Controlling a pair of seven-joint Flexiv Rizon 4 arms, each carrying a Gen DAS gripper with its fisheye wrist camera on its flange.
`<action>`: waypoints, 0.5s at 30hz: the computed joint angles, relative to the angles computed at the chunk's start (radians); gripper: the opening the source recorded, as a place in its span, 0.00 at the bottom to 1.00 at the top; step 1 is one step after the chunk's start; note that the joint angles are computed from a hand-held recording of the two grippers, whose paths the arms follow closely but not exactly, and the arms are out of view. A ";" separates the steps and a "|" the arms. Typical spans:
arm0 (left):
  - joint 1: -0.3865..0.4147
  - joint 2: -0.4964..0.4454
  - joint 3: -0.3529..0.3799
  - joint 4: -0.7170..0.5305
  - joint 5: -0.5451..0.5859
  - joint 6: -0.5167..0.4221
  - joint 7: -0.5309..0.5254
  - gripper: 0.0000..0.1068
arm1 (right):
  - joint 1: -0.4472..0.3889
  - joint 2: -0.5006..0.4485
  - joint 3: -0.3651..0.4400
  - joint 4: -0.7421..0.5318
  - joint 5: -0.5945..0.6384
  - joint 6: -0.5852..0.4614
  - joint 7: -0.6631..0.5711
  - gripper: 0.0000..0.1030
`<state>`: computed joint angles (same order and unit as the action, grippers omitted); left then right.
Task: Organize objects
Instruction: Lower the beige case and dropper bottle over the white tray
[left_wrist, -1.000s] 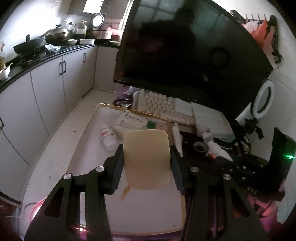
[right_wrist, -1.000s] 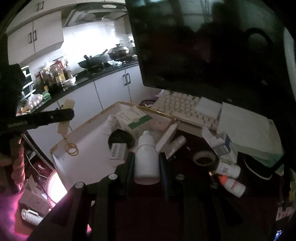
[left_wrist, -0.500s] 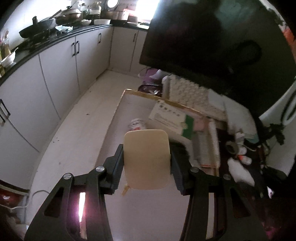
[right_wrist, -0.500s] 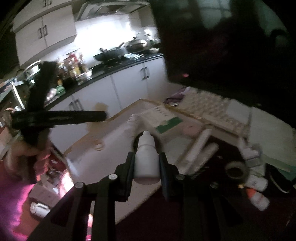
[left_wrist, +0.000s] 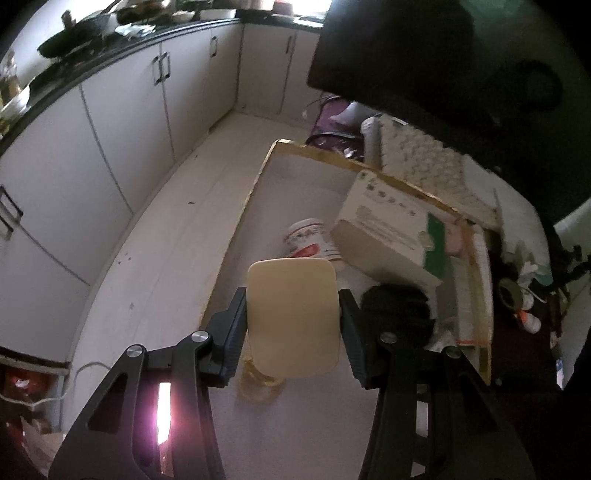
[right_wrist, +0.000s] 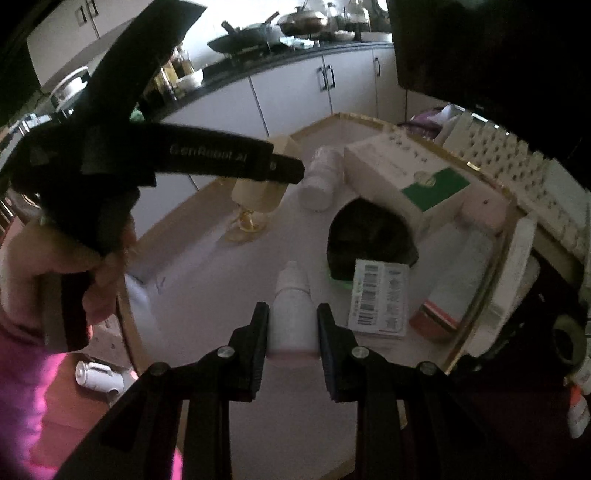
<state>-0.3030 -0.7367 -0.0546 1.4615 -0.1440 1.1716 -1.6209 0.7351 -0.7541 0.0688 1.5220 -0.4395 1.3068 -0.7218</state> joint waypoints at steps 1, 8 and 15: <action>-0.006 -0.006 0.010 -0.011 0.003 -0.015 -0.011 0.44 | -0.001 -0.005 0.001 -0.005 0.000 -0.009 -0.002 0.24; -0.035 -0.035 0.050 -0.075 0.046 -0.092 -0.069 0.44 | 0.040 0.003 -0.076 0.004 -0.059 -0.040 0.070 0.24; -0.110 -0.047 0.141 -0.129 0.186 -0.126 -0.167 0.44 | 0.063 0.016 -0.134 0.036 -0.158 -0.058 0.183 0.24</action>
